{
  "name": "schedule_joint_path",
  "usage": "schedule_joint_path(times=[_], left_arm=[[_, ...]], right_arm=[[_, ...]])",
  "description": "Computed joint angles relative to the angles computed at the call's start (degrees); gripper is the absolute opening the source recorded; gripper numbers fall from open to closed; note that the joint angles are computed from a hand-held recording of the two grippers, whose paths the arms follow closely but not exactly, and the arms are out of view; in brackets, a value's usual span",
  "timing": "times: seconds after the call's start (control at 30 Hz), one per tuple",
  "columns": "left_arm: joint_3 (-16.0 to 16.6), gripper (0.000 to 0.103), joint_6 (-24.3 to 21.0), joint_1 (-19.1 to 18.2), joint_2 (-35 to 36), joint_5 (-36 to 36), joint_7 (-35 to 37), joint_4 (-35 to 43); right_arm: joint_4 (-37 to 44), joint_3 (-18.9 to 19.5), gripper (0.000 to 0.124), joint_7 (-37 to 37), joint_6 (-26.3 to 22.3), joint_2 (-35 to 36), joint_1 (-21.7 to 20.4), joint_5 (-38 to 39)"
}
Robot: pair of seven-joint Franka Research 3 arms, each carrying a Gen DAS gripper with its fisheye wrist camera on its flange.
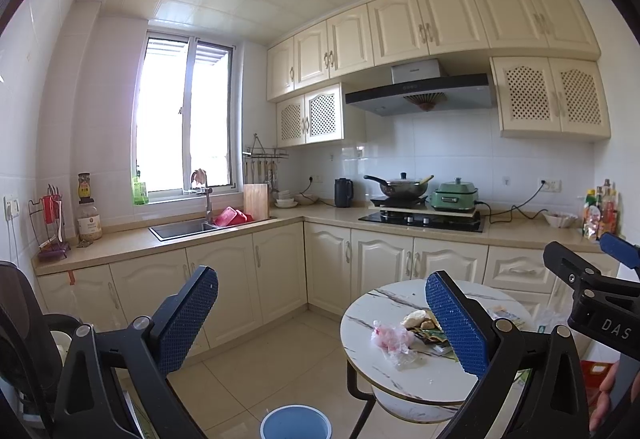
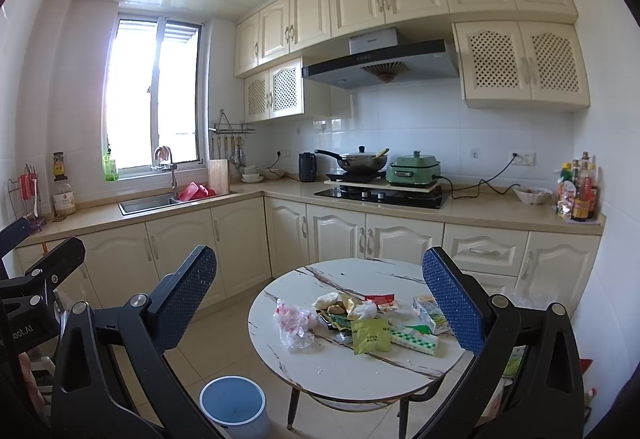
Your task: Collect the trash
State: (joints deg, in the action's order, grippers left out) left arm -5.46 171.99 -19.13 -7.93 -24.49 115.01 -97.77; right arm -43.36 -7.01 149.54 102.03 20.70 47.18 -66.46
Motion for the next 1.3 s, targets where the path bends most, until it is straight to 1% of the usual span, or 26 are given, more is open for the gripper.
schedule_joint_path(times=[0.57, 0.77, 0.93, 1.03, 1.13, 1.23, 1.3], left_arm=[[-0.4, 0.102, -0.4, 0.5, 0.7, 0.1, 0.0, 0.6], [-1.1, 0.102, -1.1, 1.2, 1.6, 0.6, -0.1, 1.4], [-2.3, 0.102, -2.1, 2.5, 3.5, 2.2, -1.8, 3.2], [-3.6, 0.102, -3.2, 3.9, 5.9, 5.3, -4.4, 5.6], [-5.2, 0.102, -4.8, 5.1, 9.3, 7.6, -6.3, 8.8], [-6.7, 0.102, -8.6, 6.1, 14.6, 12.3, -10.2, 14.2], [-7.2, 0.102, -12.8, 5.7, 19.7, 17.6, -14.2, 20.1]], right_arm=[[-1.9, 0.9, 0.103, 0.9, 0.0, -1.0, -0.6, -0.3], [-1.7, 0.9, 0.103, 0.7, 0.2, -0.9, -1.2, 0.5], [-5.9, 1.5, 0.103, 2.6, 1.1, -3.2, -2.1, 0.2], [-9.3, 2.6, 0.103, 4.2, 1.4, -5.2, -3.5, -0.2], [-14.0, 4.0, 0.103, 6.2, 2.0, -7.9, -5.8, -0.7], [-19.3, 5.2, 0.103, 8.4, 1.9, -10.6, -8.9, 0.1], [-23.5, 5.8, 0.103, 10.0, 2.3, -12.8, -11.6, 1.8]])
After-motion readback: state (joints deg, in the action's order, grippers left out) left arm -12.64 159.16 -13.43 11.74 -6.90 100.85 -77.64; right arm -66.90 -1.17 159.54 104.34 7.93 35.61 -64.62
